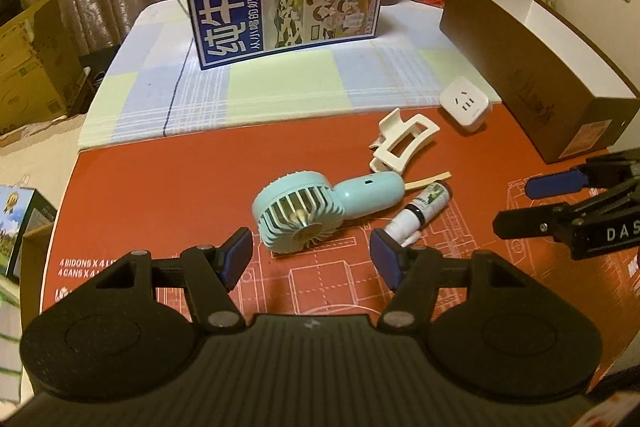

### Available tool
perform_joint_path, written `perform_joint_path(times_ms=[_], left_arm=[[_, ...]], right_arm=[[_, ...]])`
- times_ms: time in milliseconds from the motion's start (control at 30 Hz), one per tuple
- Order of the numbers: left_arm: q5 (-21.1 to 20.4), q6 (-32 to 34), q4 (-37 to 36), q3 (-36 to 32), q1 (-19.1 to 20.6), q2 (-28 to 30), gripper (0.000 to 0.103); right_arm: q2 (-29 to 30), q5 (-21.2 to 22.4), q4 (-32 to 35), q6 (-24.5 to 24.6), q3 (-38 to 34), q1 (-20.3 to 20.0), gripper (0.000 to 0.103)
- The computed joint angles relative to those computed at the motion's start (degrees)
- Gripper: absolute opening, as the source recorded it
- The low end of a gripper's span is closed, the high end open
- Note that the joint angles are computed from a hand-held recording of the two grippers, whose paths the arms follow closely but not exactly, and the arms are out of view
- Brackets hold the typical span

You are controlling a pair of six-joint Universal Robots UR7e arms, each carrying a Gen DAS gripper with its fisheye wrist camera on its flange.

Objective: Organize rigid objects
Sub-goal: 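Withdraw both grippers from the box back over the mat, then grasp the mint-green fan with the left gripper while the right gripper grasps the small spray bottle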

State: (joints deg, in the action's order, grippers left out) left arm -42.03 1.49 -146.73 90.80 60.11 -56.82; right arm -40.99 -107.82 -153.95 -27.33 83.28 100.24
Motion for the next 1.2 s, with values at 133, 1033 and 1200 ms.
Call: perform_joint_path(times_ms=[133,1033,1200], left_arm=[[-1.0,4.7,-1.0,-1.6,1.3,1.3,0.061],[-6.2,17.9,-5.1,-3.8,4.4,4.0,0.050],[-5.8,14.9,-5.1,-2.3,3.6,3.2,0.039]], right_arm=[[2.1,-0.2,0.5,0.2,-2.2,-0.1,0.070],[10.9,2.1,1.9,-10.7,-11.0,-1.3,0.046],[9.3,-1.2,1.3,-9.6,-8.5,-1.3,0.043]])
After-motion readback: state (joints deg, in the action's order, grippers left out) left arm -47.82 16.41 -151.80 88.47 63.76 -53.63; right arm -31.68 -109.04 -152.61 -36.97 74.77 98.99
